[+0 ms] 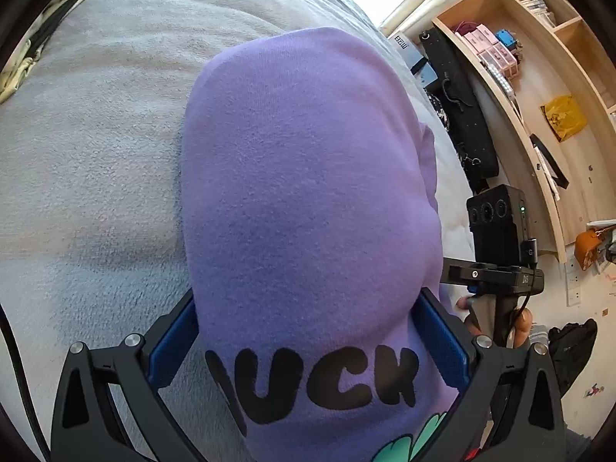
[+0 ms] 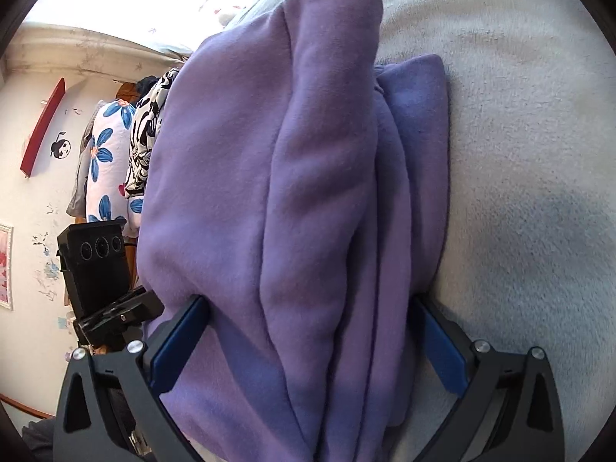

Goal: Fold large clothes
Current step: 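Grasp the folded purple hoodie bundle with both tools from its sides, then lift the hoodie with both tools and carry it onto the clothes stack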

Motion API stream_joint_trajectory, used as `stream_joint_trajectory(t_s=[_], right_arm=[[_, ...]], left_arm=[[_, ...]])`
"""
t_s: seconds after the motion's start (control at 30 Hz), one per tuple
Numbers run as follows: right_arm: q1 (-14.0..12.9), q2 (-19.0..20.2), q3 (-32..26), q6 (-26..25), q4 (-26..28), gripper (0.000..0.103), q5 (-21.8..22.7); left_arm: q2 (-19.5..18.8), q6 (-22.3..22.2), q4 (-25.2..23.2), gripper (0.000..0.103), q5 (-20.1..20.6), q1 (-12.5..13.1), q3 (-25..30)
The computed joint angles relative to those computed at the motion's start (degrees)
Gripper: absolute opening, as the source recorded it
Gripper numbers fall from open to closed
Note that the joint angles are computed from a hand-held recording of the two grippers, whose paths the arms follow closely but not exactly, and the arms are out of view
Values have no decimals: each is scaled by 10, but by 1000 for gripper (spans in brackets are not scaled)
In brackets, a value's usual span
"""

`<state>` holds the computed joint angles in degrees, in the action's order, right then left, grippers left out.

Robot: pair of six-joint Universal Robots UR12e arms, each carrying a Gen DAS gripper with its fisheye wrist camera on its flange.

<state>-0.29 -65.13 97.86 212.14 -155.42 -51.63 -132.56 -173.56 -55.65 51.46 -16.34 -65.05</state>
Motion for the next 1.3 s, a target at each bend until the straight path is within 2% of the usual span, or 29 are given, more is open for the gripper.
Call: stream_joint_trajectory(t_s=[0.23,0.43,0.5,0.63,0.8,1.0,1.3], right_arm=[[13,-3,0,8,-17,101,-42],[25,-15,2,17,-35,70,-75],[29,-19,1,16,-30,65,-90],[36,-26,0,13,-28,56,-119],[45,-35,4,26,-41,52,-137],[59,-44,5,49,-71,51,-152],[96,-48,-35,38,-77,51,-173]], left_arm=[[-13,0,-15,103,-15,-3,20],[-2,6,5,103,41,-16,15],[1,8,17,101,61,-22,15],[6,10,29,98,79,-29,15],[19,10,45,98,96,-33,10],[35,9,32,98,100,-29,9],[89,12,19,98,86,6,-26]])
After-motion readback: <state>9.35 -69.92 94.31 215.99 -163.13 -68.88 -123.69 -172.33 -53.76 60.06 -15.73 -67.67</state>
